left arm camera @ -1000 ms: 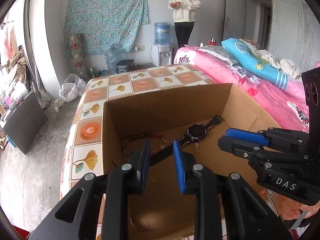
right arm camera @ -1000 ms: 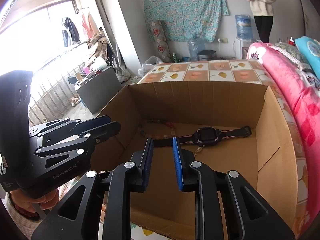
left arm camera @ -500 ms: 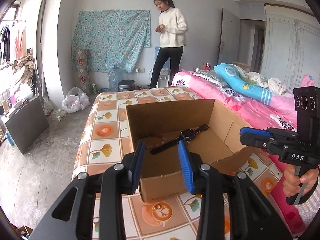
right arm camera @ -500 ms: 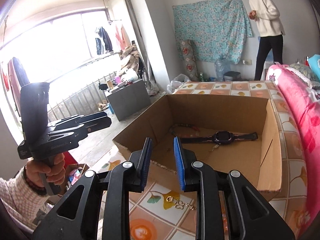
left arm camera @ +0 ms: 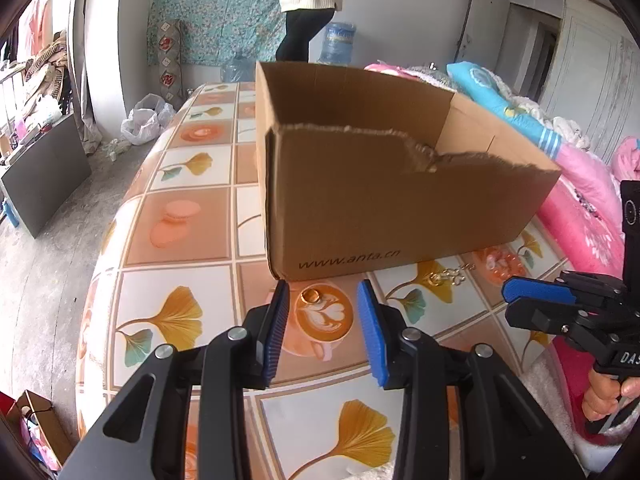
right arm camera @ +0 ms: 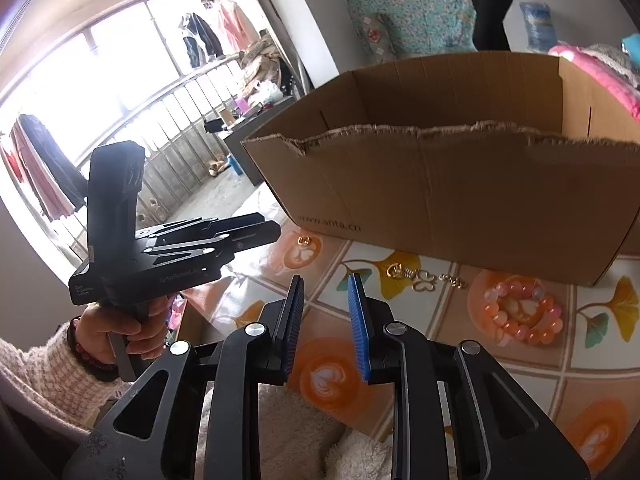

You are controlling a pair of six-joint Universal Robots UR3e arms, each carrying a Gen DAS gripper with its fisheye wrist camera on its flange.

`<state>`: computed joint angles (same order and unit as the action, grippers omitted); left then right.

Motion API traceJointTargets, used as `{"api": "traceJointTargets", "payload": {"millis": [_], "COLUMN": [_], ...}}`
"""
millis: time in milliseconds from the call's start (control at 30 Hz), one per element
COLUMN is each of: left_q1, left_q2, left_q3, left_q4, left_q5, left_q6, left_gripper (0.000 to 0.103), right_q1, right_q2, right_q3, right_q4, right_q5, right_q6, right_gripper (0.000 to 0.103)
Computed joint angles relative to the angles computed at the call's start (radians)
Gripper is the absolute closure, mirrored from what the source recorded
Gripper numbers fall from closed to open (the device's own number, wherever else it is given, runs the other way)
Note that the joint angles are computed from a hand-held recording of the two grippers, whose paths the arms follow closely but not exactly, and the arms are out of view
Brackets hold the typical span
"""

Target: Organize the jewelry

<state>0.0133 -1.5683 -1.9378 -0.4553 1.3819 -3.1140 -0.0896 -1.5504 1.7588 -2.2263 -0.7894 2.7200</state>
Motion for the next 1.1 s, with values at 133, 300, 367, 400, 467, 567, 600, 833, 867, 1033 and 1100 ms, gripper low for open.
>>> {"api": "traceJointTargets", "payload": {"millis": [133,300,367,400,467,567,600,833,867,1033,1100], "left_q1": [-0.026,-0.066,-0.081,-0.089,-0.105,-0.105,-0.103,-0.113,-0.114,-0.130,-0.145], "left_q2": [-0.081,-0.136,-0.152,-0.161,-0.173,-0.180,-0.183,-0.196,-0.194,-0.175,-0.169], "left_q3": [0.019,0.031,0.041,0.049,0.053,0.059,0.062,0.085,0.087,0.078,0.073], "left_q4": [0.030,0.092,0.101,0.103,0.117,0.120,0.119,0.115,0.110,0.091,0.085], "left_q5": [0.063,0.131,0.150,0.161,0.175,0.171,0.166,0.182,0.178,0.160,0.155], "left_q6": [-0.017,0.001,0.016,0.027,0.043,0.052,0.052,0.039,0.036,0.031,0.018], "left_gripper": [0.069,0.069,0.070,0.072,0.079,0.084,0.085,0.092,0.092,0.092,0.092], "right_q1": [0.035,0.060,0.059,0.061,0.063,0.071,0.071,0.059,0.057,0.060,0.066], "right_q2": [0.040,0.072,0.092,0.098,0.110,0.126,0.130,0.099,0.095,0.070,0.063], "right_q3": [-0.013,-0.028,-0.035,-0.038,-0.048,-0.048,-0.049,-0.003,0.002,0.028,0.036], "right_q4": [-0.028,-0.051,-0.055,-0.058,-0.056,-0.075,-0.079,-0.102,-0.106,-0.151,-0.179], "right_q5": [-0.025,-0.040,-0.035,-0.035,-0.034,-0.036,-0.036,-0.039,-0.041,-0.077,-0.099], "right_q6": [0.030,0.037,0.035,0.037,0.041,0.055,0.058,0.069,0.072,0.096,0.108], "right_gripper": [0.080,0.080,0.080,0.080,0.080,0.080,0.080,0.080,0.080,0.080,0.080]}}
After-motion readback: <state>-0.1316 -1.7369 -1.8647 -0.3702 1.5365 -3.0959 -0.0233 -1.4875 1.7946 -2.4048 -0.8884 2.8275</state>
